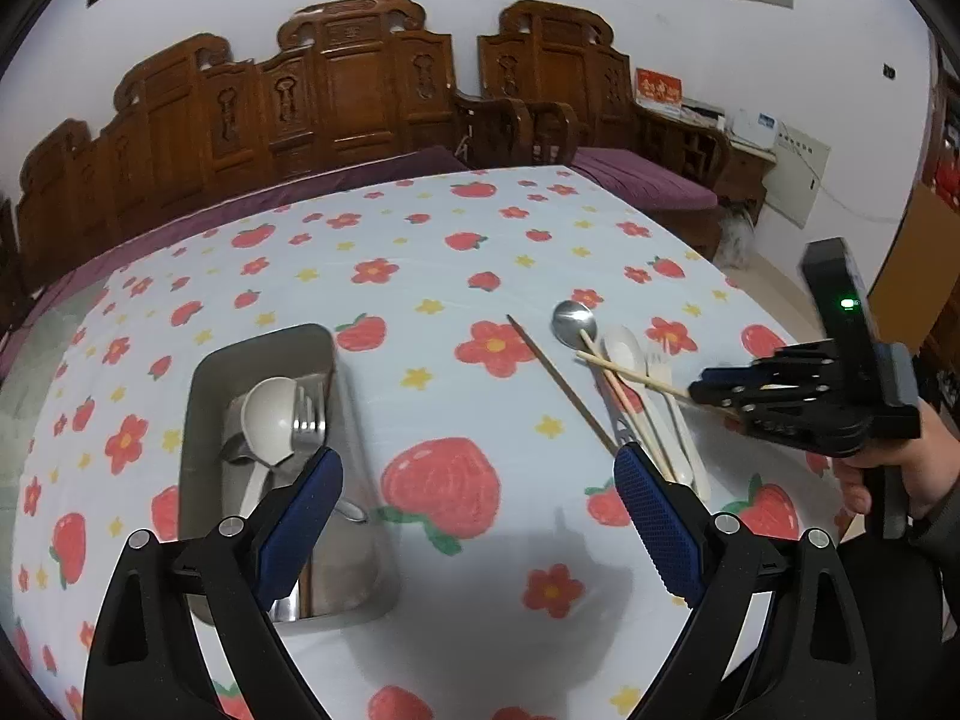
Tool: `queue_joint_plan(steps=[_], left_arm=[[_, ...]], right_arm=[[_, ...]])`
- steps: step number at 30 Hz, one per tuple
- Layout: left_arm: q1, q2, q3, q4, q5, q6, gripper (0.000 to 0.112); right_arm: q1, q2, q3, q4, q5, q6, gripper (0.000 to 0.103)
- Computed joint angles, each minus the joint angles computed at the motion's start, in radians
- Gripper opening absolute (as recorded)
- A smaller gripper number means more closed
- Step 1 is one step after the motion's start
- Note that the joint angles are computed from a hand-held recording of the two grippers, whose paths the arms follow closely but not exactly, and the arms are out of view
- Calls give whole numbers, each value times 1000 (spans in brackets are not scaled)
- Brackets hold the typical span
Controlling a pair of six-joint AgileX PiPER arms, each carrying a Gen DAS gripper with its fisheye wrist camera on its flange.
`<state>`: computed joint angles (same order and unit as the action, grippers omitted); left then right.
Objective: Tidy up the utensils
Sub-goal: 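Move the right tool back toward the remaining chopsticks and white fork, then lift a wooden chopstick with the right tool while the left tool grasps another chopstick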
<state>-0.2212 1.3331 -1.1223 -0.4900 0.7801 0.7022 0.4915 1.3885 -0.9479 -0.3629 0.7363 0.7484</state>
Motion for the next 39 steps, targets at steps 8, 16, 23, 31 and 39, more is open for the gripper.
queue_joint_plan(steps=[8, 16, 23, 31, 39], left_arm=[[-113, 54, -8, 85, -36, -135, 88], [-208, 163, -28, 201, -97, -284, 88], [-266, 239, -73, 273, -137, -377, 88], [-336, 329, -144, 329, -137, -480, 77], [-371, 412, -200, 378, -135, -564, 58]], right_arm=[[-31, 36, 17, 15, -27, -61, 20], [-20, 12, 58, -13, -80, -48, 7], [-6, -43, 80, -100, -126, 52, 6], [-20, -61, 86, -186, -114, 162, 6], [-37, -66, 99, -189, -120, 176, 6]])
